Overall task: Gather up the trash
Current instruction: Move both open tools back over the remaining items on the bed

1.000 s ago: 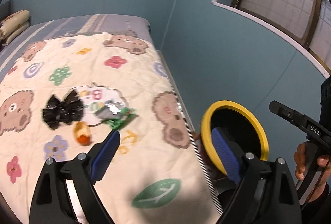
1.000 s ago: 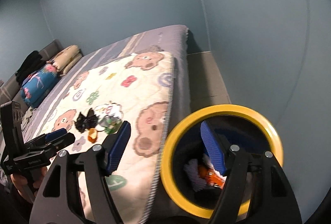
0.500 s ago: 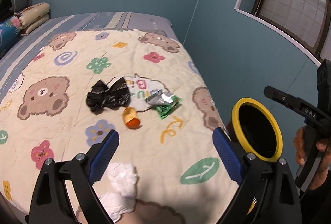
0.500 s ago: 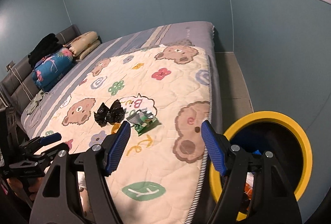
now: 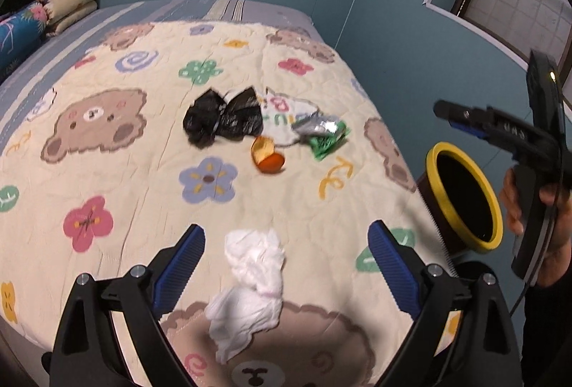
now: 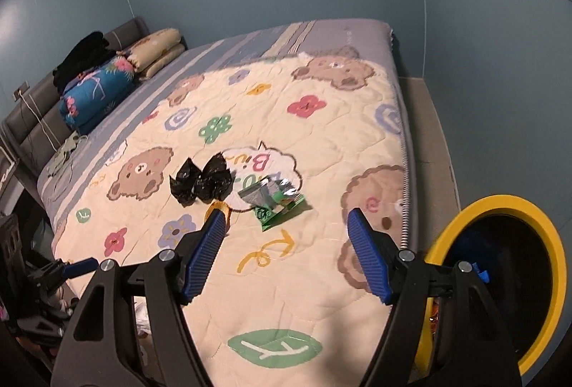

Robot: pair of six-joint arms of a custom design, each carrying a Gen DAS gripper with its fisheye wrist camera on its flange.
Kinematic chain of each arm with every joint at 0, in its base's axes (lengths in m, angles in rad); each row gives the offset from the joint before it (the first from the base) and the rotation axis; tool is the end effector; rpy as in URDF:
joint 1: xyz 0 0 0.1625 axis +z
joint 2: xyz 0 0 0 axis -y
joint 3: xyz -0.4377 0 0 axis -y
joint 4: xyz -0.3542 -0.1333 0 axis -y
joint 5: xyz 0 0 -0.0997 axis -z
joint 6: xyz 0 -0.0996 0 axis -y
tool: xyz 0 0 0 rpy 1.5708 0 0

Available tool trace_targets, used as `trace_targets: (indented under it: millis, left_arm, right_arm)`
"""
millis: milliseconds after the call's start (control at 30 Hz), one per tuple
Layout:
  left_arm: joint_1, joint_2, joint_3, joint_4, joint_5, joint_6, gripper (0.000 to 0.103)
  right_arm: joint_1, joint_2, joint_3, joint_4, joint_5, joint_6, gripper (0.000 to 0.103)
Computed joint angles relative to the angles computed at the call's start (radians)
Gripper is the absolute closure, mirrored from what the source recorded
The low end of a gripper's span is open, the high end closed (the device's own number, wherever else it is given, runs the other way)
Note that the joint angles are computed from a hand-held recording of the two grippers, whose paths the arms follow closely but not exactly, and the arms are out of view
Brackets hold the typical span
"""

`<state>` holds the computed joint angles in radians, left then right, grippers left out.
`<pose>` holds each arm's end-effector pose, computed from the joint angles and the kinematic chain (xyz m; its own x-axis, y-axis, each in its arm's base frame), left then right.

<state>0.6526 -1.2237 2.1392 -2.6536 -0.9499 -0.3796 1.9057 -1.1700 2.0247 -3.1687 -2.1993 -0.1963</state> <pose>-0.2625 -0.4413 0.2300 -0.8205 0.3237 -0.4711 0.5161 0.7738 -0.3672 0.2452 -0.4771 0.3065 -0.8303 -0.0279 0.5566 -0.4119 0.7035 -0.5792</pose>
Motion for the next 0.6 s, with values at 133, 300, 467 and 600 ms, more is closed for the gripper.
trace_targets:
  millis: [133,300,467,600]
  left_arm:
    - [0.019,-0.007,0.028,-0.003,-0.009,-0.014,0.014]
    - [0.042,-0.013,0.057,-0.009,-0.016,-0.032,0.014]
    - [0.048,-0.002,0.084,-0.032,-0.018,-0.022,0.014]
    - [0.057,0.018,0.091,-0.046,-0.023,-0.017,0.014]
  right_arm:
    - [-0.004,0.044,-0.026,0.009,-0.004,-0.009,0.036]
    - [-0.013,0.107,-0.063,0.003,-0.017,-0.032,0.036]
    - [-0.022,0.186,-0.102,-0.023,-0.055,-0.1,0.036]
    - [-0.04,0.229,-0.132,-0.021,-0.063,-0.106,0.036]
